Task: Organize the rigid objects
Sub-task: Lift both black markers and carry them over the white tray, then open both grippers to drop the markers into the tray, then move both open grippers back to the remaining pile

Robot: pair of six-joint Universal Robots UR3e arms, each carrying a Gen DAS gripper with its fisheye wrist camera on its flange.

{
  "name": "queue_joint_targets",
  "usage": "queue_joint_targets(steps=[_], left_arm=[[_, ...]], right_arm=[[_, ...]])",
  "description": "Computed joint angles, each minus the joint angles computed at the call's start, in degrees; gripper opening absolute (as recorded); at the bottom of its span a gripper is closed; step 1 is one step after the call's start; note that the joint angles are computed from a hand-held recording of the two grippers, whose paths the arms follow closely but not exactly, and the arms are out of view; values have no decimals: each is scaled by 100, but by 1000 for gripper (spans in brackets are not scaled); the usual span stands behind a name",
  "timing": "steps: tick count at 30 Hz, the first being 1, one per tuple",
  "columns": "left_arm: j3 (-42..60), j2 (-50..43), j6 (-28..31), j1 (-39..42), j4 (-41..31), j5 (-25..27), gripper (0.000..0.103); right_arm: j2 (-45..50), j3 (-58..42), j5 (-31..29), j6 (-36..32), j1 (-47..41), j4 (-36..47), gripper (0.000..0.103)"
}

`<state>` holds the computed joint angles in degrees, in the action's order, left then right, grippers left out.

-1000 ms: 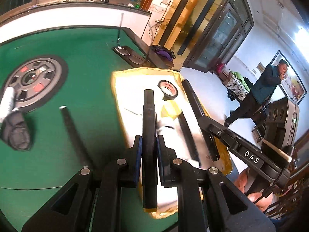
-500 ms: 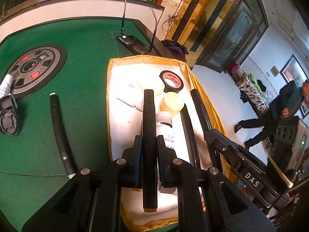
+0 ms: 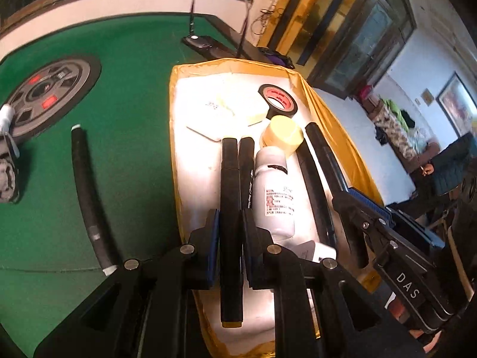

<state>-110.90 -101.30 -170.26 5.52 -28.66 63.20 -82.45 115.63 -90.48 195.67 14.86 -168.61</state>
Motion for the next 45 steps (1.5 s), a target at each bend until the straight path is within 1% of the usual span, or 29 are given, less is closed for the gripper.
queue_joint_targets(steps=[4,6,7,10,12,14,15,17,18,21,22,24,25,27,29,30,31,32,33,34,35,36,37,38,40,42,43,45], left_arm=[[-207,66,261,-30,304,38,12],[-293,119,390,60,301,-114,12],[-324,152,482,159,198,-290,12],[-342,233,763,343,-124,-589,13],[-410,376,1055,513,-441,-833,13],[-550,609,1364,718,-777,-1073,14],[-587,696,1492,788,-927,-1167,14],[-680,899,1762,947,-1243,-1354,15],[-728,1019,1944,1061,-1457,-1494,18],[-815,1263,2306,1367,-1958,-1912,33],[-882,1420,2534,1571,-2217,-2138,35],[-955,1681,2904,1903,-2633,-2387,36],[-944,1826,3132,2120,-2954,-2501,36],[-873,1990,3464,2455,-3429,-2644,36],[-769,2144,3789,2900,-3882,-2747,37],[-718,2181,3939,3123,-4060,-2819,41],[-673,2218,4121,3405,-4249,-2878,48],[-649,2242,4222,3640,-4307,-2897,52],[-617,2241,4281,3908,-4274,-2910,55],[-613,2202,4214,4110,-4091,-2923,56],[-634,2170,4125,4267,-3858,-2921,57],[-620,2100,4064,4402,-3622,-2879,65],[-507,1917,4060,4484,-3401,-2758,76],[-314,1703,4144,4487,-3409,-2618,78],[-27,1309,4054,4420,-3313,-2365,78],[102,1005,3860,4281,-2985,-2118,78],[-3,970,3836,4216,-2715,-2013,78],[-126,960,3903,4116,-2426,-1898,78]], right_arm=[[145,-232,-408,245,271,326,14],[291,-455,-591,322,418,611,14],[340,-520,-685,398,479,674,14],[434,-769,-1021,537,672,1024,16],[408,-847,-1237,631,756,1230,21],[312,-861,-1274,684,782,1377,22],[273,-905,-1387,729,830,1482,23],[214,-1000,-1744,880,981,1653,32],[163,-998,-1845,927,1017,1680,33],[-36,-977,-2016,1123,1105,1682,33],[-84,-987,-2096,1197,1160,1655,33],[-40,-1110,-2199,1225,1291,1566,33],[22,-1202,-2220,1201,1356,1481,33],[229,-1481,-2217,1203,1472,1398,34],[492,-1809,-2066,1141,1558,1292,34],[638,-1991,-2001,1105,1626,1269,35],[834,-2239,-1906,1041,1710,1248,35],[971,-2400,-1838,988,1767,1213,35],[1132,-2585,-1790,917,1835,1188,35],[1294,-2753,-1775,855,1918,1155,37],[1423,-2860,-1758,818,1986,1105,40],[1597,-3026,-1710,788,2064,1087,42],[1693,-3103,-1630,760,2090,1072,44],[1802,-3204,-1500,706,2111,1072,44],[2067,-3505,-1306,540,2196,1202,44],[2390,-3922,-1331,437,2333,1437,44],[2479,-4024,-1299,406,2361,1474,44],[2604,-4163,-1223,349,2426,1491,44]])
